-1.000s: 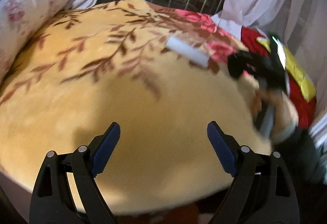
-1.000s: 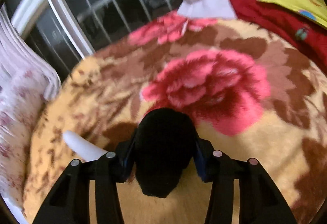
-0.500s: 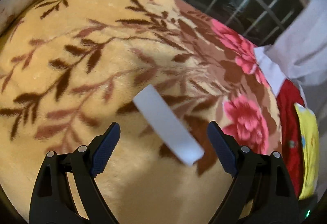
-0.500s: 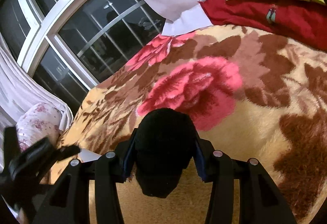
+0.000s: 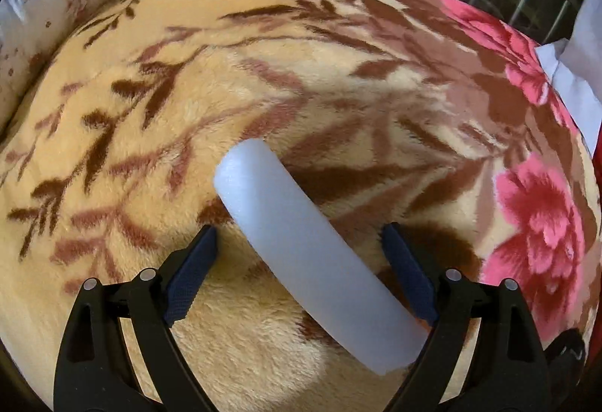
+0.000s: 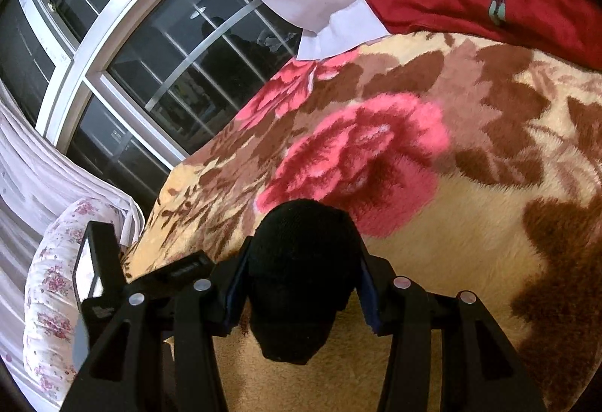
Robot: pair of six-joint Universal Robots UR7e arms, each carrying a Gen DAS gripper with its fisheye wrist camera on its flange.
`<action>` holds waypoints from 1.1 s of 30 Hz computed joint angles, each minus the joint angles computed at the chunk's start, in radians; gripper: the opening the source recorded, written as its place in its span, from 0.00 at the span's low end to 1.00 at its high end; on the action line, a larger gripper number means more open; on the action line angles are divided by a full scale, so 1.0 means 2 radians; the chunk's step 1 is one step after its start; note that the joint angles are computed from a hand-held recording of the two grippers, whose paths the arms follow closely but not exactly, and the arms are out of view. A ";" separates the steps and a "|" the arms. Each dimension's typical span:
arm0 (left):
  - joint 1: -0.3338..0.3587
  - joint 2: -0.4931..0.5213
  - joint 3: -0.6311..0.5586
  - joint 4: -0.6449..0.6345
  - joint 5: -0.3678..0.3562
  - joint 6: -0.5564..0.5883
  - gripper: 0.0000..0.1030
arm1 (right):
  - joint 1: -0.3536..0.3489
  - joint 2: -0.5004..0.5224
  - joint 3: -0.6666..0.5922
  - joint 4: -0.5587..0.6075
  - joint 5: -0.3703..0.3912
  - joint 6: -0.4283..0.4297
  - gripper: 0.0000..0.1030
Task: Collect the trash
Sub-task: 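Grasp the white foam tube with the left tool, then lower both tools over the orange bin and release the foam tube and black foam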
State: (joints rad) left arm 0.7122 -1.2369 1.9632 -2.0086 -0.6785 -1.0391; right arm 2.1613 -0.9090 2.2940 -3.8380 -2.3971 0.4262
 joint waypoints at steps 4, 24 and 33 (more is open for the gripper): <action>0.000 -0.015 0.010 -0.012 -0.006 0.018 0.71 | -0.003 -0.003 0.003 0.004 0.005 0.009 0.48; -0.001 -0.191 0.082 -0.097 -0.090 0.306 0.35 | -0.007 -0.007 0.010 -0.001 0.017 0.024 0.48; -0.164 -0.412 0.165 0.052 -0.015 0.307 0.35 | -0.011 -0.007 0.016 -0.020 0.034 0.024 0.48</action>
State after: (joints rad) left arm 0.3834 -2.0612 2.2938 -1.9040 -0.7089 -0.4254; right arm 2.1402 -0.9238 2.3258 -3.8775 -2.3294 0.4740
